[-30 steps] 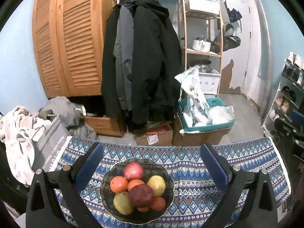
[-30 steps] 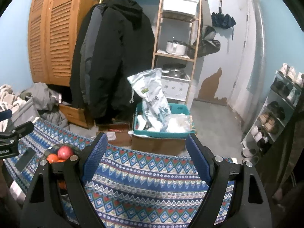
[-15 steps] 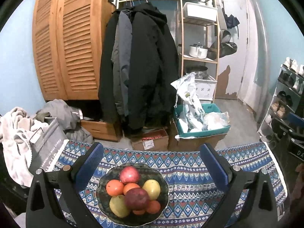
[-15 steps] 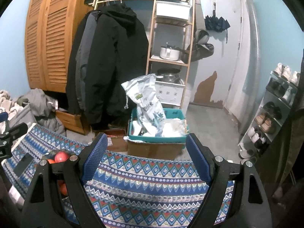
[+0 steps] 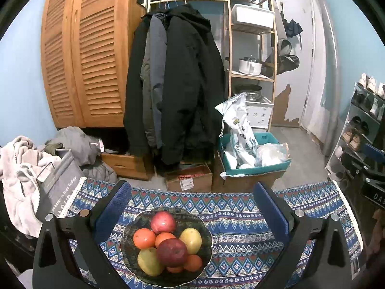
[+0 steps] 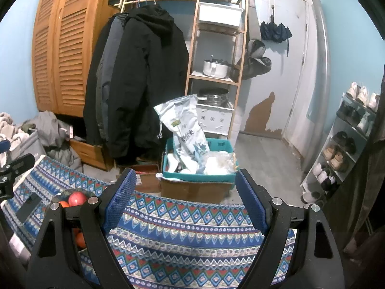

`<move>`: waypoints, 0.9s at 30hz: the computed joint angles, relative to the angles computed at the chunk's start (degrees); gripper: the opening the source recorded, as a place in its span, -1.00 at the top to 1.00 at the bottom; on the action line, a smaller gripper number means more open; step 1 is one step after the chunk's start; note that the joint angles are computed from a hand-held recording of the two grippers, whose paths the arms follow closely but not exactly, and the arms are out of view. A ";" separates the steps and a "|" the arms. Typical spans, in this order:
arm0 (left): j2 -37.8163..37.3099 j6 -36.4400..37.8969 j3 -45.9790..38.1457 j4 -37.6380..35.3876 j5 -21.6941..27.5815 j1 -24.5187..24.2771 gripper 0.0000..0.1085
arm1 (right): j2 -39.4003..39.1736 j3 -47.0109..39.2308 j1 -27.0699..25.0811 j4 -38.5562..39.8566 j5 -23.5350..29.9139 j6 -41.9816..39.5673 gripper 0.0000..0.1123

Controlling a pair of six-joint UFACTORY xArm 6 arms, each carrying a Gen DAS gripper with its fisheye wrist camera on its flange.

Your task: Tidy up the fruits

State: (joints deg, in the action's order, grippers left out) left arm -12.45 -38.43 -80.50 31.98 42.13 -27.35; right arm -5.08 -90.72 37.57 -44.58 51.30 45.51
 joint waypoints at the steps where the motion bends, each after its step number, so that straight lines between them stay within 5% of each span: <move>1: 0.04 0.05 -0.05 -0.02 0.12 -0.06 -0.89 | 0.01 -0.01 0.00 0.01 0.00 -0.02 -0.48; 27: 0.05 -1.46 -0.57 0.57 1.34 -0.12 -0.89 | 0.30 -0.34 0.26 0.00 0.47 -0.25 -0.48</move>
